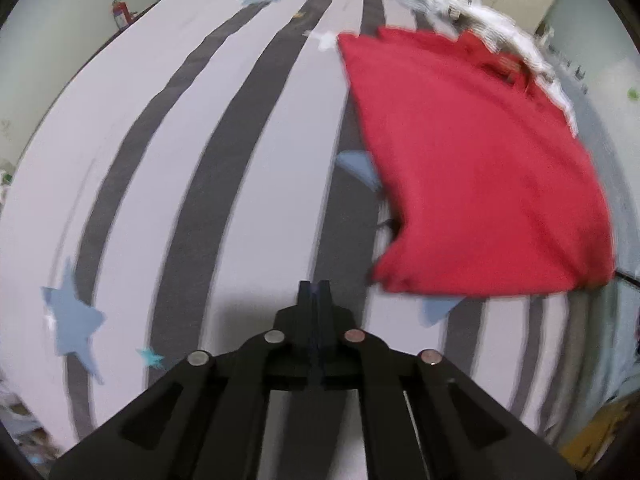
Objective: Fold clothes
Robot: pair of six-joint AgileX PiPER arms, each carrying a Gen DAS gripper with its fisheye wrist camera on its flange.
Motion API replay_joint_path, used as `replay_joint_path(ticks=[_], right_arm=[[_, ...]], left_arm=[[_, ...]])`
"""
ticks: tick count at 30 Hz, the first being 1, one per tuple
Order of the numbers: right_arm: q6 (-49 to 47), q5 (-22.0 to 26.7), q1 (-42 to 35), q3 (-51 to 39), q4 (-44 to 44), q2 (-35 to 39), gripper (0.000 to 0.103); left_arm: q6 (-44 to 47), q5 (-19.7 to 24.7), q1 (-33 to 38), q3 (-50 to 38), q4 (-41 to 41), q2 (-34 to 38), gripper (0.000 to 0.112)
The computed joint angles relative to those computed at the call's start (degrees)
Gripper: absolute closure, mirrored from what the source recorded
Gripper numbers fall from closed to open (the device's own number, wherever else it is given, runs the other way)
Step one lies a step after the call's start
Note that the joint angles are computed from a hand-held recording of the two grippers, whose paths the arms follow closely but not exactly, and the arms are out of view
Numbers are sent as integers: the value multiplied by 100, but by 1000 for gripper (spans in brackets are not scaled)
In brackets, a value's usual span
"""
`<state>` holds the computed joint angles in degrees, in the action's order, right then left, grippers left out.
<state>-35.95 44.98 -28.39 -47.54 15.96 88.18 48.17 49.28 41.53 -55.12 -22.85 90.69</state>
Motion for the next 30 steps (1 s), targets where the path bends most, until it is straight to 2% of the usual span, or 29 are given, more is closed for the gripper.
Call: replay_joint_path(ticks=[1,3,5,8,9,11,13,15,16,17,18,20,22,28,30], right_arm=[[-69,56,-116,-18,159,-53,89],[-241,135,-264,-25,505,-190,86],[-462,181,-313,-8,873,-306,86],[-881,179,-283,50,1267,-222,86],[-1235,155,-509,168,1328,-178,86],[-1549,308,-749,77,1280,22,86],[-1317,222,-358,261,1395,-119,86],[-1275,337,-357,408,1358,-360,86],[-1319,319,-360,455,1374,-368,86],[-1400,382,-436,477,1391,-400,86],[-1420,364,-415,460,1401,-341,86],[-1397,303,-301,388,1388,-200,86],[-1395,308,-214,311,1343,-140,96],[-1662,696,-368,134,1445,-228,97],[-1664,765,-349,110,1500,-249,97]], left_arm=[[-42,21,-29,7,-167,-25,96],[1,97,10,-12,-531,-32,72],[145,-64,11,148,-827,-24,66],[162,-244,-122,152,-966,182,66],[325,-398,-278,183,-1127,307,66],[459,-189,-60,358,-1051,70,66],[529,-234,-136,552,-996,-89,66],[597,-264,-178,636,-982,-126,66],[617,-243,-189,671,-985,-159,67],[595,-303,-250,709,-949,-189,75],[610,-336,-298,721,-951,-182,91],[560,-323,-339,735,-856,-240,104],[515,-303,-378,748,-765,-299,107],[1163,369,107,764,-977,-689,107],[1370,431,170,810,-864,-709,107]])
